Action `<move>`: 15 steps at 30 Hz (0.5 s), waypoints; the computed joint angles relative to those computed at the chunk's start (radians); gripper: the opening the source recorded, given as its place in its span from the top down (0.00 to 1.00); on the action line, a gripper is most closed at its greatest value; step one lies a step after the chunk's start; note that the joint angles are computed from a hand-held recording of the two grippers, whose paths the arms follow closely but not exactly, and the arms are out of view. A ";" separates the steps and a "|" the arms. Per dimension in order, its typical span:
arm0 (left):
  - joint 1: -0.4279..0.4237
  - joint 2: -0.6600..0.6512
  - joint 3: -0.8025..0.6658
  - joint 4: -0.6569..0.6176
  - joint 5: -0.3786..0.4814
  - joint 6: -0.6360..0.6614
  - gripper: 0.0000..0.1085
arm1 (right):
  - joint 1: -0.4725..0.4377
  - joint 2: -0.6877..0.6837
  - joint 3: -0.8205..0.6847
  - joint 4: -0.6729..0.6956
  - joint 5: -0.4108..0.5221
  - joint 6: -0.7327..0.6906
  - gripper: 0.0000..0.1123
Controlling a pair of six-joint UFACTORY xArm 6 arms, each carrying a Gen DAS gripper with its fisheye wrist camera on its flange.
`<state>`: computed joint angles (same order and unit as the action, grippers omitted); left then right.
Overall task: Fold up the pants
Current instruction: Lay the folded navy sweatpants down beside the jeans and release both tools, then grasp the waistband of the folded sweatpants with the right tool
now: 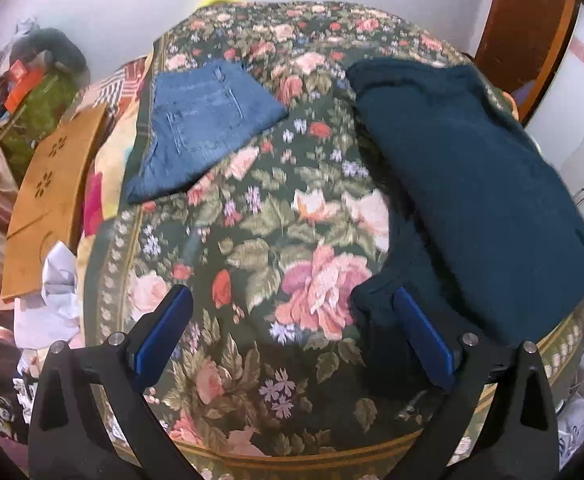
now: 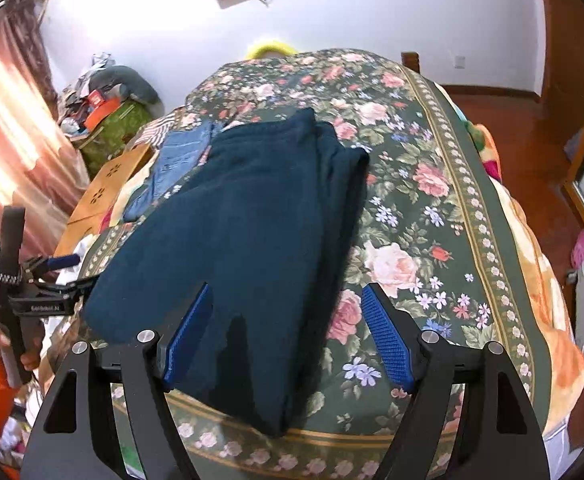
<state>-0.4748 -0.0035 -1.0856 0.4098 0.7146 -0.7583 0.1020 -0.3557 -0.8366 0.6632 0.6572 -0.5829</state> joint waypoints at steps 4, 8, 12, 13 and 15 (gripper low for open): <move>0.019 0.018 -0.071 0.039 -0.013 -0.020 0.06 | 0.007 0.025 -0.033 0.008 -0.009 -0.017 0.34; 0.027 0.089 -0.186 0.056 -0.024 0.020 0.06 | 0.017 0.101 -0.107 0.018 -0.036 -0.051 0.34; 0.041 0.234 -0.362 0.020 -0.030 0.107 0.06 | 0.029 0.202 -0.200 0.024 -0.059 -0.083 0.36; 0.044 0.275 -0.409 0.006 -0.024 0.132 0.06 | 0.033 0.238 -0.231 0.021 -0.065 -0.087 0.36; 0.049 0.360 -0.504 -0.027 -0.012 0.186 0.06 | 0.037 0.296 -0.287 0.019 -0.062 -0.102 0.40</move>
<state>-0.4257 0.3568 -1.5893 0.3824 0.7021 -0.5721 0.1392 -0.0598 -1.1232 0.6826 0.5948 -0.6848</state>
